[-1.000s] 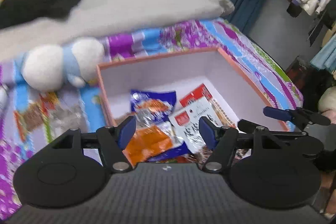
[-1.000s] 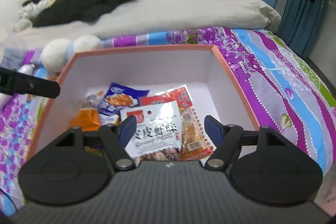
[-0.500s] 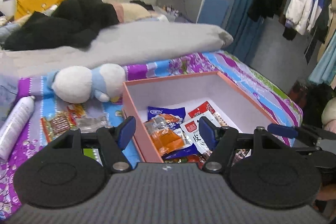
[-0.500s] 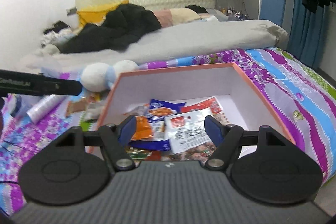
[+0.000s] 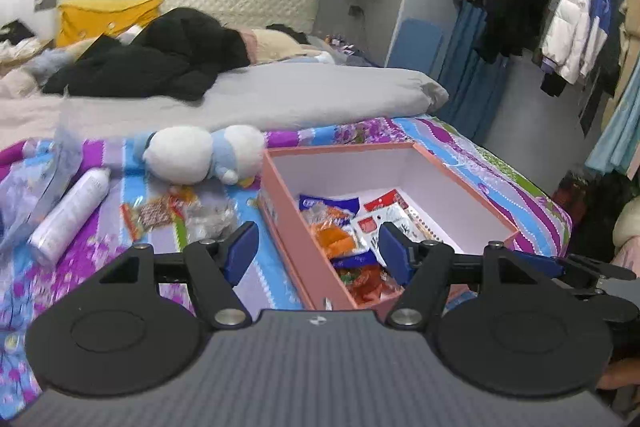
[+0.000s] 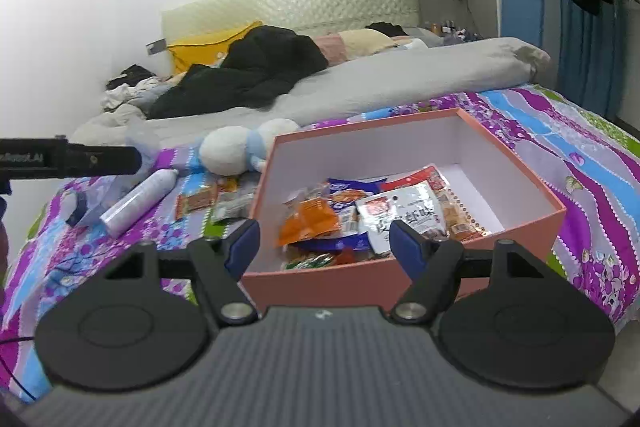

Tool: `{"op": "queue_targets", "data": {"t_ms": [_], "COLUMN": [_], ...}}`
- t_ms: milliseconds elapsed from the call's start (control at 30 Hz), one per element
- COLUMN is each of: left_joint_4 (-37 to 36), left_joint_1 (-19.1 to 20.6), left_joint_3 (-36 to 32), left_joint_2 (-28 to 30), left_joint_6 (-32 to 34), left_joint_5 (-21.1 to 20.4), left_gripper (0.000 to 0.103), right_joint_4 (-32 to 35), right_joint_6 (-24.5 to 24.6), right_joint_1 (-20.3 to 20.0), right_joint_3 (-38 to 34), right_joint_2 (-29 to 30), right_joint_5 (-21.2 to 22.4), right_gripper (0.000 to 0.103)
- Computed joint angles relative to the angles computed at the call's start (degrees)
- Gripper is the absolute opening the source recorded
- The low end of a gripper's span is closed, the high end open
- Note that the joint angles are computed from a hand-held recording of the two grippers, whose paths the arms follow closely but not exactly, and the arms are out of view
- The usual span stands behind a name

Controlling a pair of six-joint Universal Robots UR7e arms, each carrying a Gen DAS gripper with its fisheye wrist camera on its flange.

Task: Organize snacks
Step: 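Withdraw both grippers from the pink box, then reach the left gripper to the red meat-stick packet while the right gripper reaches the clear packet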

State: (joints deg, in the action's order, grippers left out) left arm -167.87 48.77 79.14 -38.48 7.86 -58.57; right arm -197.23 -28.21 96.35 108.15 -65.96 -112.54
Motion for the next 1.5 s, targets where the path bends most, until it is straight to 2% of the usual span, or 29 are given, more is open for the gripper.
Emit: {"op": "queue_targets", "data": {"t_ms": [67,167,300,367,533,733,833,967,1100,1233,1300,1367,1500], "left_joint_4": [-0.8,-2.66,-2.9,-7.12,-6.96,-8.62,-9.86,-9.97,-9.29,-7.47,-5.36,-5.73,-2.8], "left_joint_1": [-0.4,-1.27,-1.14,-0.75,1.17,3.76,4.95,7.03,8.77,11.45,13.0,14.83,17.38], "left_joint_3": [3.24,8.35,13.53,16.11,17.04,15.98,13.51,9.82,5.94,1.19,-2.32,-5.21,-11.8], "left_joint_2": [-1.9,-4.45,-7.2,-7.72,-8.74,-8.31,-5.98,-3.91,-1.82,0.65,2.89,4.88,8.69], "left_joint_6": [-1.3,-4.07,-8.08,-7.85,-10.28,-8.0,-5.21,-4.33,-3.94,-3.85,-4.69,-4.19,-3.9], "left_joint_5": [-0.1,2.2,2.42,3.32,5.72,6.12,8.31,8.23,8.6,6.46,7.39,5.29,3.74], "left_gripper": [0.071,0.071,0.071,0.071,0.071,0.071,0.071,0.071,0.071,0.073,0.073,0.073,0.073], "right_joint_4": [-0.33,-1.07,-1.82,-2.08,-1.6,-1.08,0.12,1.75,3.71,5.14,6.19,6.85,8.02], "right_joint_6": [0.33,0.68,0.06,-0.94,-1.22,-2.02,-3.4,-6.16,-6.21,-6.82,-6.89,-7.19,-7.88], "right_joint_1": [0.42,1.2,2.02,2.8,3.67,4.08,4.43,4.68,4.77,4.75,4.54,4.39,3.82], "right_joint_3": [1.4,3.63,5.94,6.26,6.41,4.63,2.91,-0.13,-3.82,-8.25,-10.52,-12.8,-17.46], "right_joint_2": [-0.53,-0.95,-0.78,-0.17,0.86,3.59,4.94,7.29,10.2,14.14,16.15,18.29,22.51], "right_joint_5": [0.49,0.37,0.03,-1.14,-1.15,-1.16,-1.11,-0.79,-0.15,0.64,1.32,1.52,0.8], "right_gripper": [0.073,0.073,0.073,0.073,0.073,0.073,0.073,0.073,0.073,0.073,0.073,0.073,0.073]}}
